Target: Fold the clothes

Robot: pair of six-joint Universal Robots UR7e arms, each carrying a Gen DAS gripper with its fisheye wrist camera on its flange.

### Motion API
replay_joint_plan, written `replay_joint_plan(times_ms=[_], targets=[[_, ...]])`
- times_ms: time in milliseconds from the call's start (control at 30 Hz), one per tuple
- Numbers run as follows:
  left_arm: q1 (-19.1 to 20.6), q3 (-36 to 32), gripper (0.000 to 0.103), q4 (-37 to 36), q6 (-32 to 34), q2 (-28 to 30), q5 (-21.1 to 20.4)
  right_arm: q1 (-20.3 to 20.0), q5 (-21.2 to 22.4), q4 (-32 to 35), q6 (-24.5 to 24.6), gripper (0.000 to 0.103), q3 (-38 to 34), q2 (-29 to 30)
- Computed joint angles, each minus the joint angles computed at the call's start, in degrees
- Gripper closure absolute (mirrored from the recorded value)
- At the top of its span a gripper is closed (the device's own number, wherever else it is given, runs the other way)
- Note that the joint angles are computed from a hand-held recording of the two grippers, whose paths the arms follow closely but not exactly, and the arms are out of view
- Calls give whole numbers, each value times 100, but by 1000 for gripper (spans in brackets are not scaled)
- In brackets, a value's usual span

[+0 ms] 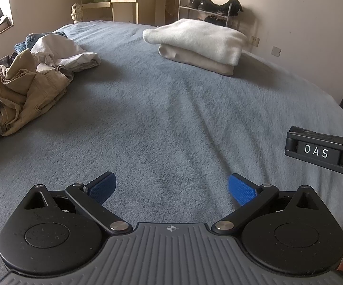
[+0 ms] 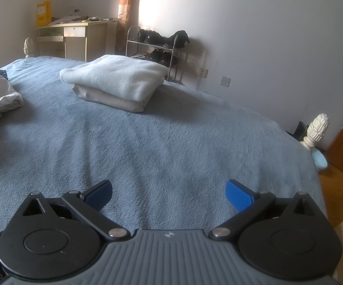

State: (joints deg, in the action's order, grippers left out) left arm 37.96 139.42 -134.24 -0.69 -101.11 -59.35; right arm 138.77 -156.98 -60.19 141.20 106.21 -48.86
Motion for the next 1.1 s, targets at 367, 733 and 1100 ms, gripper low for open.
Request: replay_joint_plan(times_ms=[367, 733, 1100], targets=[[-8, -3, 1, 56, -36, -9, 7, -9, -3, -36, -18, 0, 21, -12], [-9, -11, 1, 101, -62, -11, 7, 1, 9, -52, -33, 0, 6, 7], [2, -12, 1, 101, -66, -4, 30, 16, 25, -74, -27, 0, 11, 26]])
